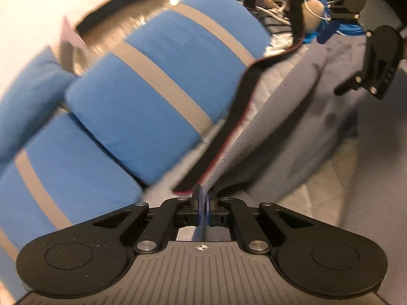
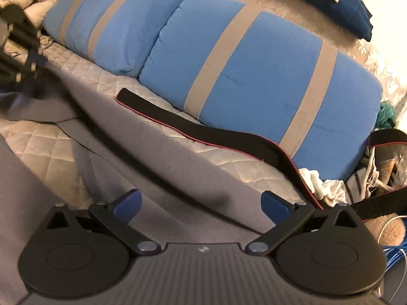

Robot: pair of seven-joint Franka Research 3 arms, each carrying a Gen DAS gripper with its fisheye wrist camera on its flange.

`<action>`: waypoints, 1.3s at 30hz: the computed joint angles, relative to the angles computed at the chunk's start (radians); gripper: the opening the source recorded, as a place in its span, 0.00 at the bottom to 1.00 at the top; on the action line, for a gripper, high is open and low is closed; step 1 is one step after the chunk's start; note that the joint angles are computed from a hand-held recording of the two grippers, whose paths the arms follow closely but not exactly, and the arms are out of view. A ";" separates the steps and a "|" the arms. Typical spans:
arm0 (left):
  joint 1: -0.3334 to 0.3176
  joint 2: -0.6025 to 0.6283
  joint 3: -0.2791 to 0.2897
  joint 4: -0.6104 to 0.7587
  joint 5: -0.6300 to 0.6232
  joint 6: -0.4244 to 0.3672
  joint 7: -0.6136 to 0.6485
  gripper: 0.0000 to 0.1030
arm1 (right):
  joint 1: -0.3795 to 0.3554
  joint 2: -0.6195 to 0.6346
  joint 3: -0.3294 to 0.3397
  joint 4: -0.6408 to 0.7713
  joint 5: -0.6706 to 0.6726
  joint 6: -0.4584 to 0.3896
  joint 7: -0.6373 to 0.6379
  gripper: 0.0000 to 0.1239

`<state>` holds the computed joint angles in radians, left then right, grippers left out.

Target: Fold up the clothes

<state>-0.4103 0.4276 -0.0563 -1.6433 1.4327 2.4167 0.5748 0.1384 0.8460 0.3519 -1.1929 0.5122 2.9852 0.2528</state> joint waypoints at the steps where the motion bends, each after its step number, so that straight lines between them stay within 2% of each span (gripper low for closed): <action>1: -0.013 0.002 0.004 0.004 0.022 -0.022 -0.005 0.03 | -0.005 0.004 0.016 -0.007 -0.002 0.027 -0.027 0.83; 5: -0.042 0.005 0.002 -0.005 0.095 -0.071 0.051 0.03 | -0.051 0.021 0.098 -0.014 -0.006 0.066 -0.123 0.83; 12: -0.067 -0.007 -0.030 -0.062 0.149 -0.057 0.234 0.03 | -0.055 0.048 0.090 0.016 -0.023 0.098 -0.159 0.83; 14: -0.063 -0.010 -0.046 -0.076 0.122 -0.028 0.280 0.03 | -0.062 0.056 0.085 0.020 -0.048 0.107 -0.182 0.83; 16: -0.059 -0.014 -0.055 -0.092 0.098 0.000 0.318 0.03 | -0.055 0.064 0.053 0.033 -0.076 0.108 -0.184 0.83; 20: -0.055 -0.016 -0.062 -0.118 0.066 0.045 0.372 0.03 | 0.024 0.107 -0.114 0.114 -0.115 0.129 -0.038 0.83; 23: -0.048 -0.017 -0.062 -0.124 0.035 0.068 0.409 0.03 | 0.037 0.128 -0.152 0.144 -0.139 0.155 0.038 0.83; 26: -0.039 -0.019 -0.068 -0.125 -0.027 0.088 0.472 0.03 | 0.016 0.130 -0.111 0.126 -0.183 0.208 0.036 0.83; 30: -0.040 -0.021 -0.066 -0.132 -0.077 0.096 0.533 0.03 | -0.072 0.126 0.056 0.066 -0.284 0.256 -0.039 0.83; 34: -0.043 -0.021 -0.062 -0.137 -0.094 0.095 0.550 0.03 | -0.127 0.132 0.161 0.016 -0.409 0.290 -0.119 0.83; 37: -0.046 -0.021 -0.060 -0.141 -0.102 0.093 0.558 0.02 | -0.158 0.140 0.210 -0.015 -0.513 0.316 -0.178 0.81; 39: -0.045 -0.019 -0.063 -0.140 -0.119 0.092 0.572 0.02 | -0.158 0.137 0.205 -0.026 -0.565 0.315 -0.202 0.76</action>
<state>-0.4548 0.4084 -0.1188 -1.7838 1.3139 2.5085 1.1472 -0.0199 0.9826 0.5569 -1.2191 -0.0533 3.3003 0.0507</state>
